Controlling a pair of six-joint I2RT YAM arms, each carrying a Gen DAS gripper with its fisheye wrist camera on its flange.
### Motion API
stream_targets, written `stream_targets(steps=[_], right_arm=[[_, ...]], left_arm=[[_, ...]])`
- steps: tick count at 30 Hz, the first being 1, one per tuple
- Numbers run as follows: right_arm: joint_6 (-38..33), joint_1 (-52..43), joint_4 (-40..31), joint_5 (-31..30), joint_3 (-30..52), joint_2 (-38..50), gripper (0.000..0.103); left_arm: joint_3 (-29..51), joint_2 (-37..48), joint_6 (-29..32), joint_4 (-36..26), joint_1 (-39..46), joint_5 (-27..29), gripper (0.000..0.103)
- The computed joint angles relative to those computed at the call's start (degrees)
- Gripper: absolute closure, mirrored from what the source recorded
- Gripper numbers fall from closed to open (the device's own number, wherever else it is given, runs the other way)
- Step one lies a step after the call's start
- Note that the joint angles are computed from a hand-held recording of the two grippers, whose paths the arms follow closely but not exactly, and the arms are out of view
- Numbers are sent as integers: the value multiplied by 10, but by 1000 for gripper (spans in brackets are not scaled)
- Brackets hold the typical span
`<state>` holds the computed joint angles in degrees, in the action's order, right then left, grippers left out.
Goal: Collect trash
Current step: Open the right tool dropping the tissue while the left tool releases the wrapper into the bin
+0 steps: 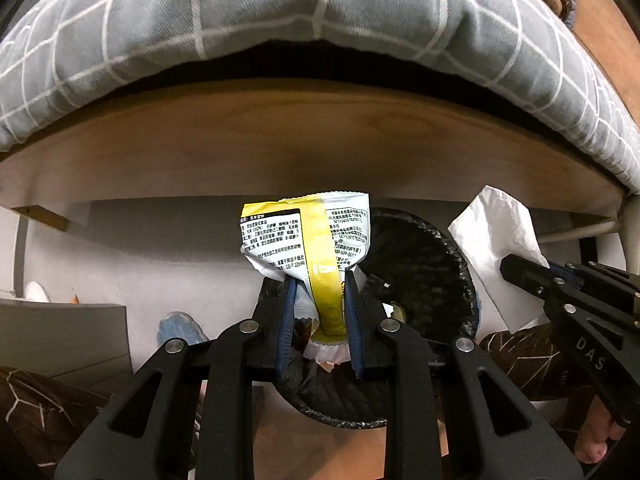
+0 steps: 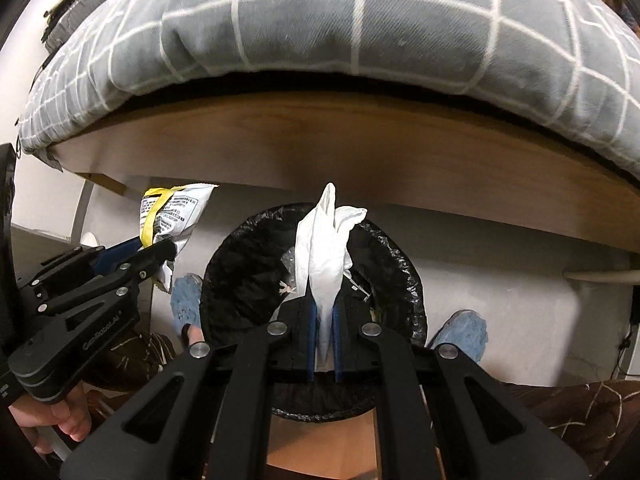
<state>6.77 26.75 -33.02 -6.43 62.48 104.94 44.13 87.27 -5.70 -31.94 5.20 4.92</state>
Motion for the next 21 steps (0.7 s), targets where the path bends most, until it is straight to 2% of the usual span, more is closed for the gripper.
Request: stream_targets(steps=[5, 8, 14, 17, 19, 21], right_arm=[[0, 13, 7, 6, 6, 26, 94], [0, 15, 11, 8, 5, 32, 85], [5, 10, 20, 18, -7, 17, 64], [12, 0, 26, 24, -18, 1, 47], [15, -8, 30, 30, -24, -9, 41], [18, -19, 32, 33, -29, -18, 31]], left_arm=[[12, 15, -9, -3, -10, -5, 81], [15, 23, -13, -2, -9, -4, 81], [23, 26, -15, -4, -8, 0, 80], [23, 27, -15, -4, -9, 3, 80], [22, 32, -16, 2, -14, 4, 80], [23, 36, -19, 4, -19, 4, 80]])
